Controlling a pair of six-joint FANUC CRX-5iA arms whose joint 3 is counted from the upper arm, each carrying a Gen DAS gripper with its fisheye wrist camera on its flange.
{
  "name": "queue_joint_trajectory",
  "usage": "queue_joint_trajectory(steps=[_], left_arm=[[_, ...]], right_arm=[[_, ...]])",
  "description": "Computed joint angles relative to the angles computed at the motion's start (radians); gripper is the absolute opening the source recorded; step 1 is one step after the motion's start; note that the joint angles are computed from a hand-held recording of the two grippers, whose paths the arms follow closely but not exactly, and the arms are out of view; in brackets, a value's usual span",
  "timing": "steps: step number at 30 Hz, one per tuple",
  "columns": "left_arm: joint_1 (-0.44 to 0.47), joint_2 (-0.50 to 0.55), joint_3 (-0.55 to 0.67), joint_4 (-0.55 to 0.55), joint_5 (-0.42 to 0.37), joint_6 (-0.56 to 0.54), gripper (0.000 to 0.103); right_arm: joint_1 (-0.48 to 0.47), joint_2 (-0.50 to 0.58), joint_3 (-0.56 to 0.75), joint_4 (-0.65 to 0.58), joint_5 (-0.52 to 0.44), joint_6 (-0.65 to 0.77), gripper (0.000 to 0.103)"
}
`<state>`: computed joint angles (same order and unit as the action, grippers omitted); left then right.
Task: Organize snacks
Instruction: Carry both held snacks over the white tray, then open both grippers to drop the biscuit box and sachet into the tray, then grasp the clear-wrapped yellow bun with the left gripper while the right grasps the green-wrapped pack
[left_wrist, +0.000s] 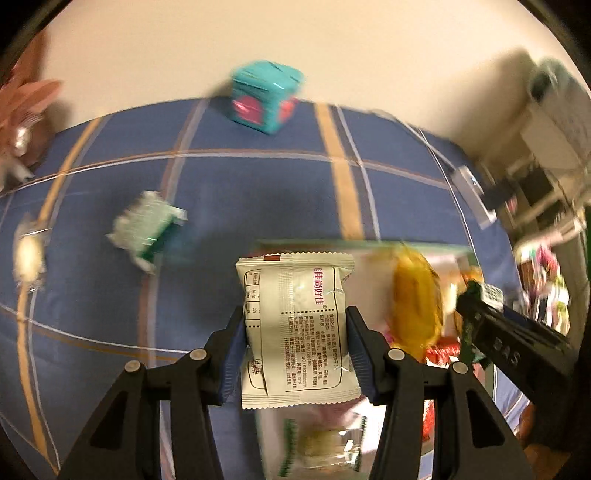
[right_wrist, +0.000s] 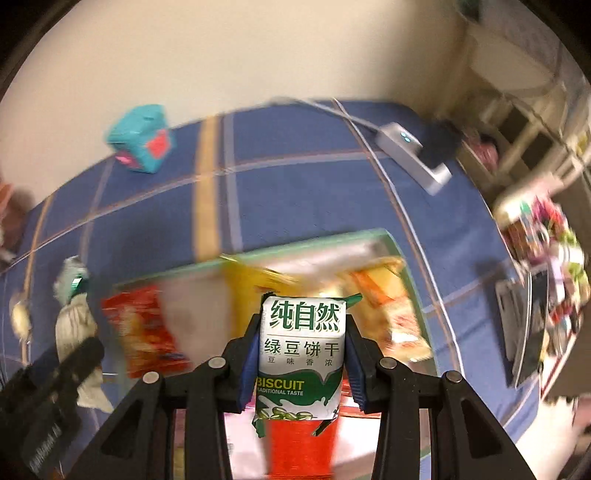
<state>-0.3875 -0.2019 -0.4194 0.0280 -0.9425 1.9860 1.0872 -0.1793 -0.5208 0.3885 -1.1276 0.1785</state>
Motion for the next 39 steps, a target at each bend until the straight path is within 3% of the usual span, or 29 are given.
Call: queue_joint_trajectory(steps=[3,5,7,10,14,19,25,26,31,32,35,39], left_arm=[[-0.018,0.042,0.008,0.030,0.001,-0.029,0.054],[-0.012,0.040,-0.002,0.056,0.003,-0.051,0.055],[-0.004,0.028,-0.009,0.068,0.004,-0.061,0.061],[0.054,-0.034,-0.048,0.111,0.014,-0.109,0.066],[0.214,-0.151,-0.106,0.127,-0.008,-0.156,0.066],[0.418,-0.207,-0.075,-0.047,-0.134,-0.137,0.067],[0.724,-0.263,-0.140,-0.010,-0.120,-0.299,0.070],[0.752,-0.259,-0.146,-0.005,-0.113,-0.322,0.073],[0.887,-0.235,-0.200,0.099,-0.069,-0.509,0.082],[0.888,-0.223,-0.203,0.105,-0.056,-0.520,0.086],[0.900,-0.189,-0.205,0.114,-0.039,-0.558,0.087],[0.888,-0.138,-0.198,0.099,-0.008,-0.554,0.091]], right_arm=[[-0.043,0.001,-0.007,-0.059,0.034,0.024,0.043],[-0.049,0.001,-0.004,-0.086,0.048,0.034,0.051],[-0.039,0.005,0.000,-0.066,0.054,0.034,0.058],[-0.011,-0.002,0.002,-0.025,0.063,0.011,0.059],[0.031,0.006,0.017,0.054,0.120,-0.029,0.059],[0.076,0.081,0.073,0.099,0.229,-0.020,0.058],[0.059,0.287,0.287,-0.073,0.368,0.119,0.059],[0.054,0.331,0.334,-0.108,0.375,0.130,0.065],[0.040,0.480,0.483,-0.167,0.323,0.139,0.070],[0.035,0.509,0.515,-0.192,0.315,0.155,0.071],[0.029,0.560,0.569,-0.222,0.294,0.160,0.086],[0.036,0.618,0.625,-0.209,0.245,0.162,0.096]])
